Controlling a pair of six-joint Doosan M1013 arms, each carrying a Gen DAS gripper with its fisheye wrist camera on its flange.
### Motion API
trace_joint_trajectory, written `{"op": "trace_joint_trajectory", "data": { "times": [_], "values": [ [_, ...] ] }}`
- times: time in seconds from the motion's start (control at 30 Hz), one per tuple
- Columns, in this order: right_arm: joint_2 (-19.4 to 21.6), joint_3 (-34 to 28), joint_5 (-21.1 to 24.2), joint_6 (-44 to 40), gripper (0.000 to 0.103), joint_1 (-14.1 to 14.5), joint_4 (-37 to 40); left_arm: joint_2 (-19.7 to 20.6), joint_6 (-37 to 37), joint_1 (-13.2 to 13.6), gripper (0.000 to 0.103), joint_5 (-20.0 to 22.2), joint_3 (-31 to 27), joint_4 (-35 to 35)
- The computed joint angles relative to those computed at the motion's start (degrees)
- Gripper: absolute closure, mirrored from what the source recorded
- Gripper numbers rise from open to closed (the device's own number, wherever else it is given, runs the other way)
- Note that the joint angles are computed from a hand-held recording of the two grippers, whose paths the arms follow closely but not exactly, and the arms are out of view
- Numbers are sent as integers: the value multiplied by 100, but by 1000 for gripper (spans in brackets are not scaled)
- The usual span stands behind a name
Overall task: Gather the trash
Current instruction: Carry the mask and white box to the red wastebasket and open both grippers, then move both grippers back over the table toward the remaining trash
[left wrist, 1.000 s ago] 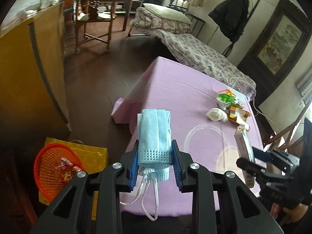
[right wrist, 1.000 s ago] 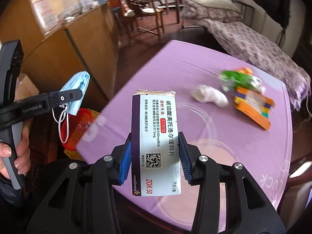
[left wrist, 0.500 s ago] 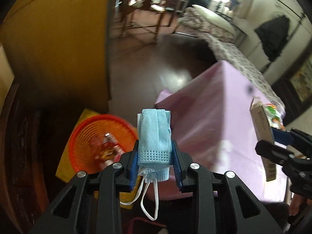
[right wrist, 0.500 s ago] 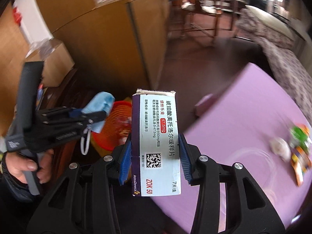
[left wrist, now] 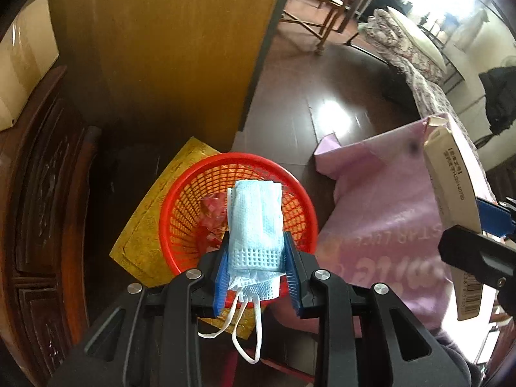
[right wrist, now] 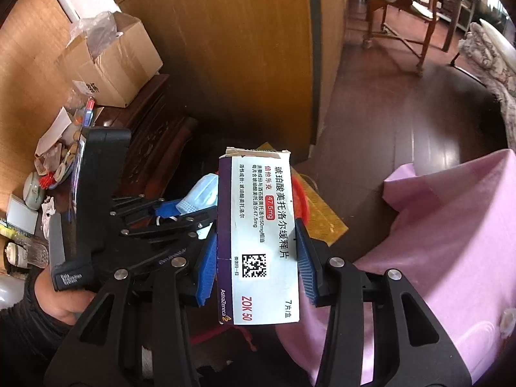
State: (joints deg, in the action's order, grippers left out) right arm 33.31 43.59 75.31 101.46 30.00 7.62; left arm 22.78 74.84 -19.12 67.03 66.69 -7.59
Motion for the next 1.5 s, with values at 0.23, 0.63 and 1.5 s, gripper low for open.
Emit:
{"op": "trace_joint_trajectory", "data": {
  "times": [0.23,0.63,1.5],
  "values": [
    [179,-85,-119,98,57,-28,288,126,-314,63,53,55,-32,70],
    [-9,294,-375,302,44,-113,478,163,-674,83,36,155,-70,129],
    [-2436,3331,-1894,1638,24,-664,-977,270,17,-980,14,347,-1015,500]
  ]
}}
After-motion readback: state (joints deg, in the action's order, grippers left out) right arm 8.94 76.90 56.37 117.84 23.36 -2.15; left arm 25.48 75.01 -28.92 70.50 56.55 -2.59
